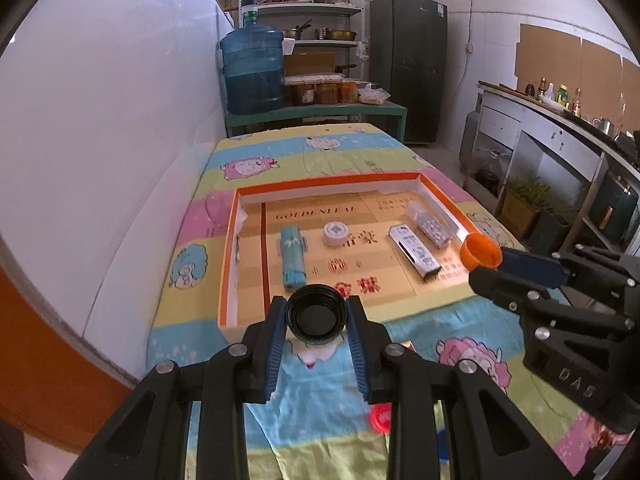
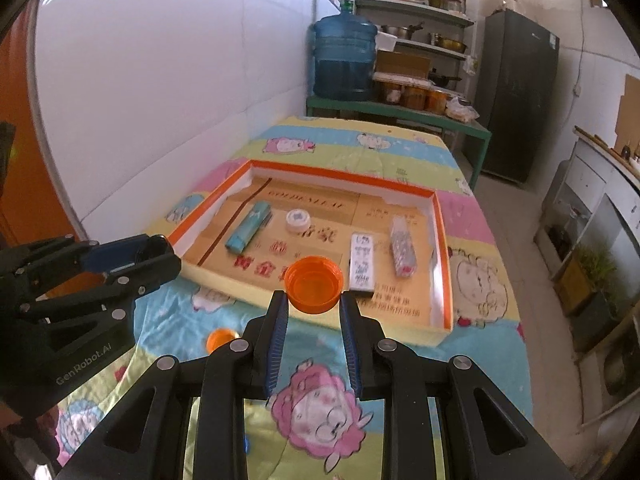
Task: Organize rigid objects
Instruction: 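Carry the black cap and orange cap up and over into the box lid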
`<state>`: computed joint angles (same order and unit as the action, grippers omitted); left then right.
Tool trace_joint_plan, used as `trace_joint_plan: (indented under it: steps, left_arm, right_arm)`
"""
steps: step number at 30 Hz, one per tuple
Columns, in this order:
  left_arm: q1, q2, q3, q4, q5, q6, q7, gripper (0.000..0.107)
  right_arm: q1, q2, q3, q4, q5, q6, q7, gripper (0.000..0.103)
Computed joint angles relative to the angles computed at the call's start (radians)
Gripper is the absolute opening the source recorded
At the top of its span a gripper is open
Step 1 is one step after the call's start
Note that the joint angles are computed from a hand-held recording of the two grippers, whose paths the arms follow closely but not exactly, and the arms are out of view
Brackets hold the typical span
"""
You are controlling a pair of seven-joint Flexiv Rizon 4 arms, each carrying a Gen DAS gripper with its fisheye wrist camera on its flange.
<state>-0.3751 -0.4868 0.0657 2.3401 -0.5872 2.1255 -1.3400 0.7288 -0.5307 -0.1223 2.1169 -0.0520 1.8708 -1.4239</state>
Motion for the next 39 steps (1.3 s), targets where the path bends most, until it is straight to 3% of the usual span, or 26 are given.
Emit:
trace_joint_plan:
  steps: [6, 14, 23, 29, 39]
  left_arm:
    - [-0.022, -0.011, 0.032, -0.058, -0.057, -0.055, 0.059, 0.03]
    - [-0.079, -0.025, 0.105, -0.141, -0.155, -0.145, 0.127, 0.03]
    - [-0.186, -0.057, 0.26, -0.22, -0.213, -0.273, 0.133, 0.03]
    - [-0.076, -0.035, 0.21, -0.246, -0.098, -0.322, 0.084, 0.03]
    - [0.022, -0.089, 0.196, -0.374, 0.017, -0.473, 0.014, 0.03]
  right_arm:
    - [-0.051, -0.016, 0.026, -0.067, -0.041, -0.052, 0.017, 0.027]
    - [-0.282, -0.057, 0.237, -0.184, -0.163, -0.183, 0.087, 0.027]
    - [-0.319, -0.086, 0.271, -0.263, -0.236, -0.282, 0.103, 0.027]
    - [-0.36, -0.115, 0.316, -0.338, -0.241, -0.344, 0.073, 0.027]
    - [-0.417, -0.219, 0.426, -0.538, -0.18, -0.497, -0.06, 0.027]
